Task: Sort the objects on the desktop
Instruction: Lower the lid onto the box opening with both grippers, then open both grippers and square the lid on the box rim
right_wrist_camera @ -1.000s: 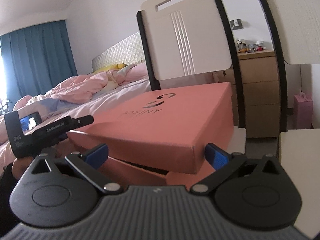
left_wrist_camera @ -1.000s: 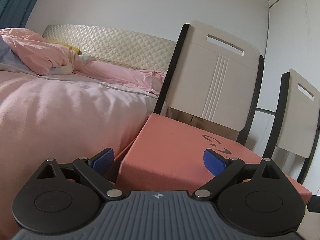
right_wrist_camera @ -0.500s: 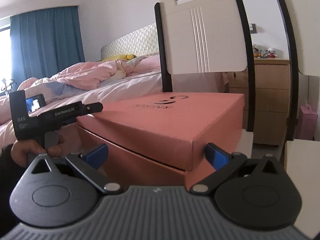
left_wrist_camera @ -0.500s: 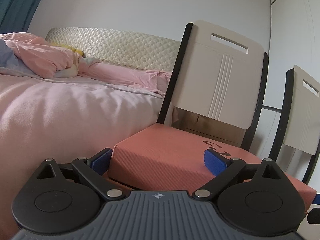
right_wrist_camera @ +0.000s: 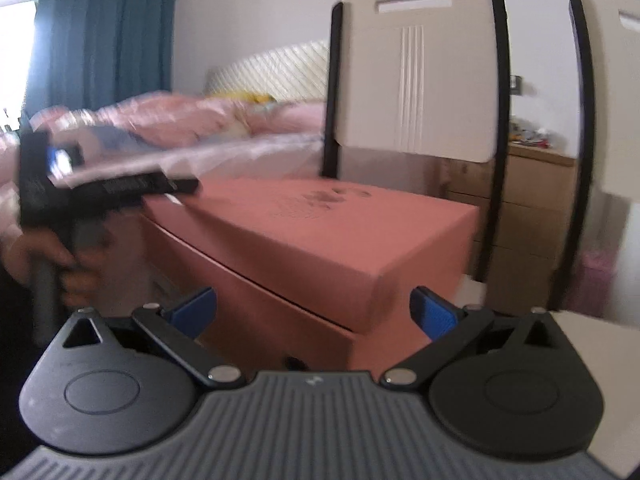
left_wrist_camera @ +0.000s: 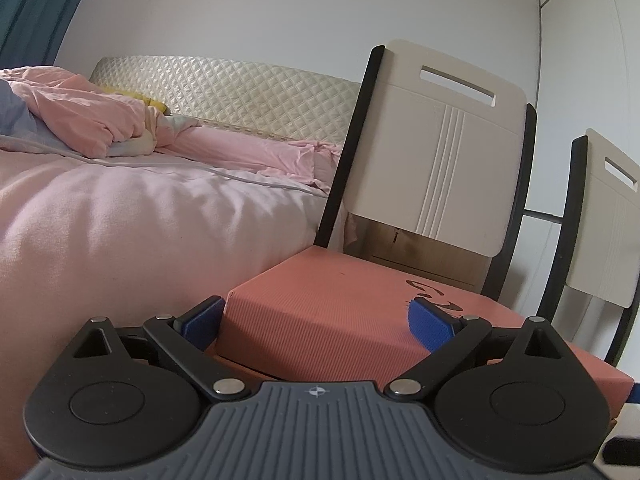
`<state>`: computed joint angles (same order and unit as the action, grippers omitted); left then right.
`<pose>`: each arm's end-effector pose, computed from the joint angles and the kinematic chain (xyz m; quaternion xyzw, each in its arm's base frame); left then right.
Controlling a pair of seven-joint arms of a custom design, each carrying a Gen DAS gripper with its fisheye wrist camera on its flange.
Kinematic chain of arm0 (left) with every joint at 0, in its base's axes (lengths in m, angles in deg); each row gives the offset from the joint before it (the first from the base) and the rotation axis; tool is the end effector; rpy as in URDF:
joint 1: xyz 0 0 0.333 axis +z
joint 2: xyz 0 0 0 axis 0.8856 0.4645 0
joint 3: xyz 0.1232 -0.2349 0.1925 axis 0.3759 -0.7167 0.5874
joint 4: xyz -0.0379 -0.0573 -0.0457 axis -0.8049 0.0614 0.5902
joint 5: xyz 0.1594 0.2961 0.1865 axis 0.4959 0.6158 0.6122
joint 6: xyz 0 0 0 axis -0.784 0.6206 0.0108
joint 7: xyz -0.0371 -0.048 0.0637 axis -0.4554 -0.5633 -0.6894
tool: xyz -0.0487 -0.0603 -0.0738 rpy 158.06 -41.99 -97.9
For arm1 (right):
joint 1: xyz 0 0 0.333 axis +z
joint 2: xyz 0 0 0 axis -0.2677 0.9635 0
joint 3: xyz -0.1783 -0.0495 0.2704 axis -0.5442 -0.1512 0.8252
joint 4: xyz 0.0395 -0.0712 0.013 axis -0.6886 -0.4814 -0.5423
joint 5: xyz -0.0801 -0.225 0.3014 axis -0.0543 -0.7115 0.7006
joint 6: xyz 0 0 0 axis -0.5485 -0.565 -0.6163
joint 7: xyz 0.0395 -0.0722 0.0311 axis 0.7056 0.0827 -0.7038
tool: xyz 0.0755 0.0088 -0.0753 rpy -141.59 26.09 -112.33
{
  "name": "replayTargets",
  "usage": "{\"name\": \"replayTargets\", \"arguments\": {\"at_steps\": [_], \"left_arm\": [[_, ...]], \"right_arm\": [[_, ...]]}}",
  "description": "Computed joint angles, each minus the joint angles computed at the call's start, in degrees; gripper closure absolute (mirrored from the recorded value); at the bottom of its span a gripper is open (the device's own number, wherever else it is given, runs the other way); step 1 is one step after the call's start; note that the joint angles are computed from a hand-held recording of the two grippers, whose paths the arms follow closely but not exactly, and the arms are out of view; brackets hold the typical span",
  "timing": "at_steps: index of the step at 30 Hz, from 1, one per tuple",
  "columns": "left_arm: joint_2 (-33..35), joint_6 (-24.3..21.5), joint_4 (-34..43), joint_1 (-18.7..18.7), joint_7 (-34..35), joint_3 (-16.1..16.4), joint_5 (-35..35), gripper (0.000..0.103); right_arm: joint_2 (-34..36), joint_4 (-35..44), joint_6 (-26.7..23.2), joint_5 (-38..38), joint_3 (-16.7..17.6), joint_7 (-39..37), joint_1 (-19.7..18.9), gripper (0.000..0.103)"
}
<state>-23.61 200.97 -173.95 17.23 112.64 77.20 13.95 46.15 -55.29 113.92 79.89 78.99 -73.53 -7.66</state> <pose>0.6748 -0.2151 0.5491 -0.5846 0.5063 -0.5226 0.3588 0.6406 0.0789 0.5311 -0.6968 0.4358 -0.2975 0.4858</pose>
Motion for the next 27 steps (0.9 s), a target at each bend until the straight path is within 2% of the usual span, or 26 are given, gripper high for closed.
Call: {"name": "replayTargets", "arguments": {"at_steps": [6,8,10,12,14,17,18,20,21,23,24,25,27], "left_arm": [[0.4,0.4,0.2,-0.3,0.4,0.3,-0.3,0.003],[0.2,0.5,0.2,0.2,0.8,-0.4,-0.3,0.003],[0.0,0.7,0.1,0.8,1.2,-1.2,-0.2,0.002],[-0.6,1.3,-0.2,2.4,1.7,-3.6,0.6,0.002],[-1.5,2.7,-0.7,6.2,2.6,-8.8,3.0,0.002],[-3.0,4.6,-1.7,14.0,3.1,-18.8,8.3,0.002],[-3.3,4.8,-1.9,15.6,3.3,-20.8,9.1,0.002],[-3.2,5.0,-1.8,15.4,4.8,-20.9,7.6,0.002],[-3.2,5.0,-1.7,15.1,5.5,-20.7,6.6,0.002],[-3.1,4.7,-1.4,14.4,6.7,-20.1,4.5,0.002],[-3.2,4.7,-1.4,14.5,7.1,-20.3,4.0,0.002],[-3.2,4.7,-1.5,14.9,7.4,-20.9,4.2,0.002],[-3.5,5.4,-1.9,16.1,8.0,-22.4,5.2,0.002]], "right_arm": [[2.3,-0.8,6.5,-18.4,0.3,14.4,1.7,0.001],[2.8,-1.1,8.3,-21.7,0.6,17.5,1.6,0.001],[3.4,-0.6,10.2,-22.0,1.8,18.9,0.7,0.001],[3.7,-0.6,10.8,-23.4,2.7,20.6,-0.2,0.001],[3.9,-0.9,12.4,-26.1,2.8,23.0,-0.4,0.001],[4.6,-1.8,16.0,-33.9,-1.3,32.0,2.9,0.001],[4.8,-2.1,16.4,-36.3,-3.4,35.5,4.4,0.001],[4.8,-2.1,14.9,-38.3,-5.6,41.5,4.9,0.001],[4.5,-1.9,13.5,-36.7,-4.0,42.4,3.0,0.001],[3.7,-1.2,11.0,-29.7,2.4,39.2,-3.5,0.001],[3.2,-0.7,9.7,-23.8,6.3,34.8,-7.3,0.000],[2.6,-0.4,8.1,-17.8,8.8,30.4,-10.0,0.000],[1.4,0.5,5.1,-3.9,10.8,17.6,-12.5,0.000]]}}
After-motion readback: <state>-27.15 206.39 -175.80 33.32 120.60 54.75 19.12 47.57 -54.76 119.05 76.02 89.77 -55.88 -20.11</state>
